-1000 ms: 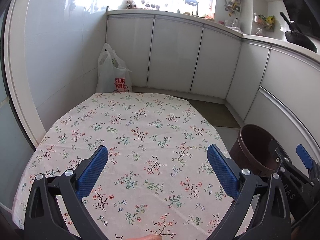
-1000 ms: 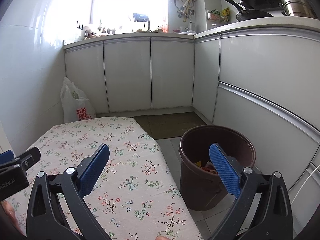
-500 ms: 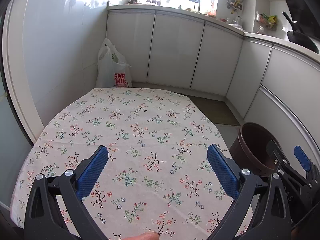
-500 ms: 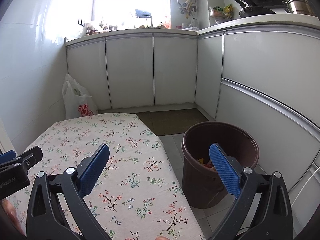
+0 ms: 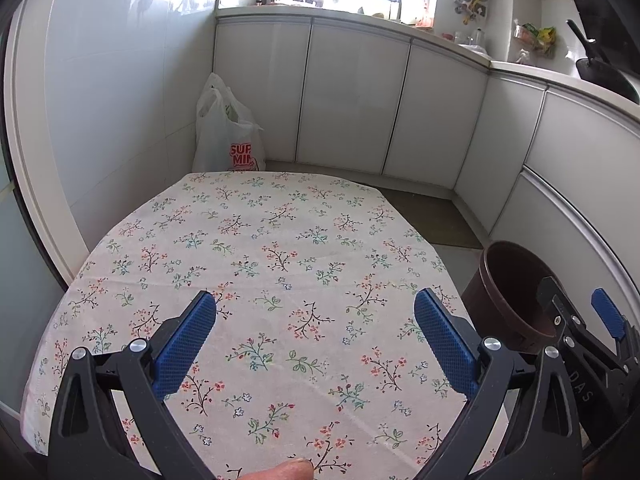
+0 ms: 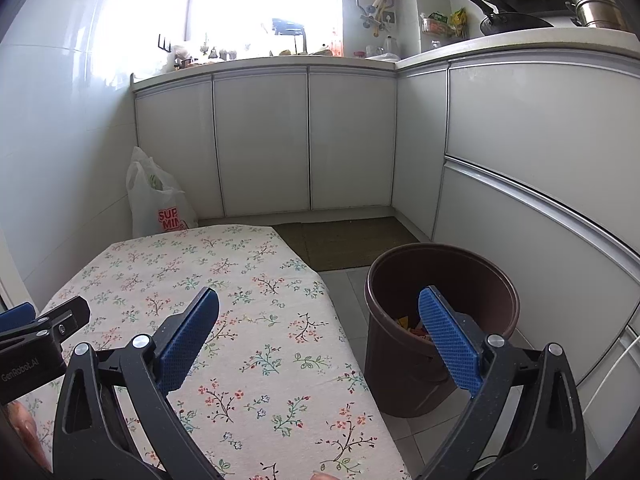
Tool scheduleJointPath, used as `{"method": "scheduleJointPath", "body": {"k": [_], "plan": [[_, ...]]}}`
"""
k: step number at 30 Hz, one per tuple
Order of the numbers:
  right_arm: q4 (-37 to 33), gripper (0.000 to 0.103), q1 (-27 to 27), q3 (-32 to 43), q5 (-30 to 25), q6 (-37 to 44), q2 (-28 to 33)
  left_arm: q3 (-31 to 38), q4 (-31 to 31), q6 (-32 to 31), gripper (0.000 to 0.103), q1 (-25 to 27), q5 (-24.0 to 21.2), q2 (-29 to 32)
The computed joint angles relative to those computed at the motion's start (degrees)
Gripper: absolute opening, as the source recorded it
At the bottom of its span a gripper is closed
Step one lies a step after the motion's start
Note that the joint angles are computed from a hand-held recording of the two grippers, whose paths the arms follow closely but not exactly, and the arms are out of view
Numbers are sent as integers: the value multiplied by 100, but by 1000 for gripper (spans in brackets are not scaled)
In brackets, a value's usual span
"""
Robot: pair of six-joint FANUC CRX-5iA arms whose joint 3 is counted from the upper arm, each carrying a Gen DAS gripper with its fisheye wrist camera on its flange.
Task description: Collect trash
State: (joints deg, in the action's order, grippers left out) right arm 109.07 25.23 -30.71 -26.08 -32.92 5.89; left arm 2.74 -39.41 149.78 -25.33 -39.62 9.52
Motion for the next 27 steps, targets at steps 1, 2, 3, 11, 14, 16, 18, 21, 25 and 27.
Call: {"method": "scheduleJointPath", "body": {"k": [1,2,3,11,14,16,18,21,25,27], "plan": [[-42,96,13,5,-6,34,7,3,-3,5,97,-2,-5,3],[-94,96,29,10,-16,79,14,6,6,0,97,2,-4,7],[-124,96,38,13,-21,104,19,2,13,0,97,6,-1,5],[-253,96,74,44,-3,254,58,-11,246,-126,97,93,13,27],[-329,96,98,56,-7,329,75,11,222,-140,97,75,-30,50],[-350,96,104,60,-10,347,82,41,166,-134,97,39,-85,71],[-403,96,127,65,-31,380,89,67,137,-126,97,19,-121,89],[-473,96,133,72,-33,425,102,95,175,-149,97,28,-157,113],[-684,96,172,93,-46,594,133,97,312,-213,97,87,-151,129],[-762,96,185,100,-46,648,145,106,326,-248,97,93,-165,142]]}}
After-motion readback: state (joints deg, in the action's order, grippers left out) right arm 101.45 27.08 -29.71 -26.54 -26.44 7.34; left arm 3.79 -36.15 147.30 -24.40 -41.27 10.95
